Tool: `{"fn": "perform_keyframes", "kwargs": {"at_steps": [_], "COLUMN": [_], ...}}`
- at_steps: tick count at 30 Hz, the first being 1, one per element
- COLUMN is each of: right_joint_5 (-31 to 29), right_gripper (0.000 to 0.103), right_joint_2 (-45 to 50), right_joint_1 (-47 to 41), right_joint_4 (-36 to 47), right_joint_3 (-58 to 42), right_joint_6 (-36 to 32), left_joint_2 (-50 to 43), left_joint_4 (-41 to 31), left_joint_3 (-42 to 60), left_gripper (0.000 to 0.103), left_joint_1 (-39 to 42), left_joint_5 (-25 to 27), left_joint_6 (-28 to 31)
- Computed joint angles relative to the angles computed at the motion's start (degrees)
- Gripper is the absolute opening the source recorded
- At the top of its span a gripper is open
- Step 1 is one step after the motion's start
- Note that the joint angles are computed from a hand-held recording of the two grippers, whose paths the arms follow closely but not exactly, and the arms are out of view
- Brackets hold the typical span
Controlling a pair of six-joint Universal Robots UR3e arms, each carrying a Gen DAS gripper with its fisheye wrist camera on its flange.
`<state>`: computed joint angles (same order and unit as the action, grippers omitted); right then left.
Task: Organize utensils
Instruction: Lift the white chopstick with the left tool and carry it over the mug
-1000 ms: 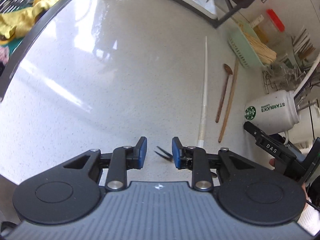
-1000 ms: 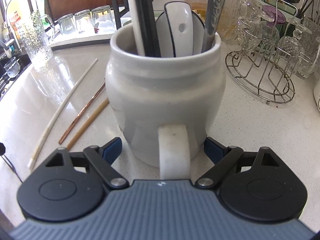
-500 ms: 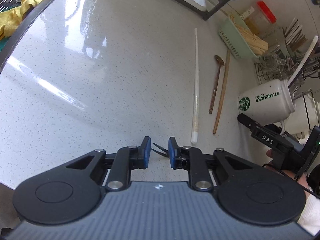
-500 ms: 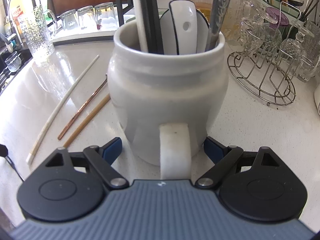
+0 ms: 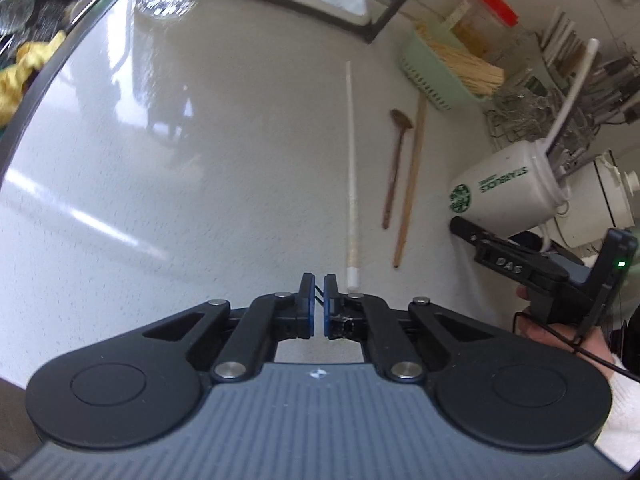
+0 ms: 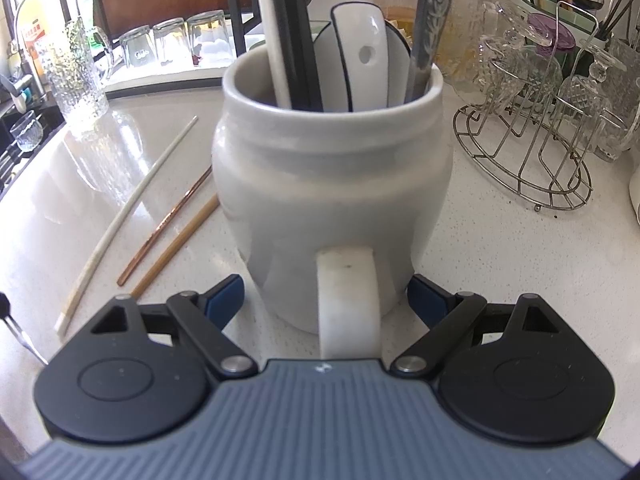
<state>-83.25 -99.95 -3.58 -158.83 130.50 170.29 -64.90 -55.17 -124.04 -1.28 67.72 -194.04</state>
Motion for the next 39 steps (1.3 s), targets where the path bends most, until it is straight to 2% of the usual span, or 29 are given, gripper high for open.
{"fn": "perform_keyframes", "kwargs": {"at_steps": [7, 18, 25, 35, 39], "right_joint_5": [0.56, 1.05, 1.21, 3.40, 4.54], "right_gripper": [0.091, 0.091, 0.091, 0.091, 0.091], "right_joint_2": [-0.50, 0.04, 0.04, -1.53, -2.49], "right_joint_1": [-0.65, -0.91, -0.93, -2.82, -3.93], "right_joint_4": [-2.14, -3.58, -4.61, -4.66, -4.61], "right_joint_3": [1.61, 1.71, 2.39, 3.76, 4.60], "right_joint_6": [0.55, 2.98, 3.22, 2.65, 2.23], "left_joint_2": [-5.02, -15.87, -27.51, -47.18, -52.42], "left_joint_4": [-4.83, -13.86, -18.53, -24.40, -26.36], "left_joint_3": [14.67, 39.63, 61.27, 91.52, 98.34], "left_gripper": [0.000, 0.000, 0.000, 0.000, 0.000], "left_joint_1": [-6.03, -13.23, -19.27, -26.34, -27.76], "left_joint_5": [5.87, 10.76, 15.48, 21.47, 21.93], "left_joint_6": [-0.21, 3.04, 5.15, 4.48, 3.70]}}
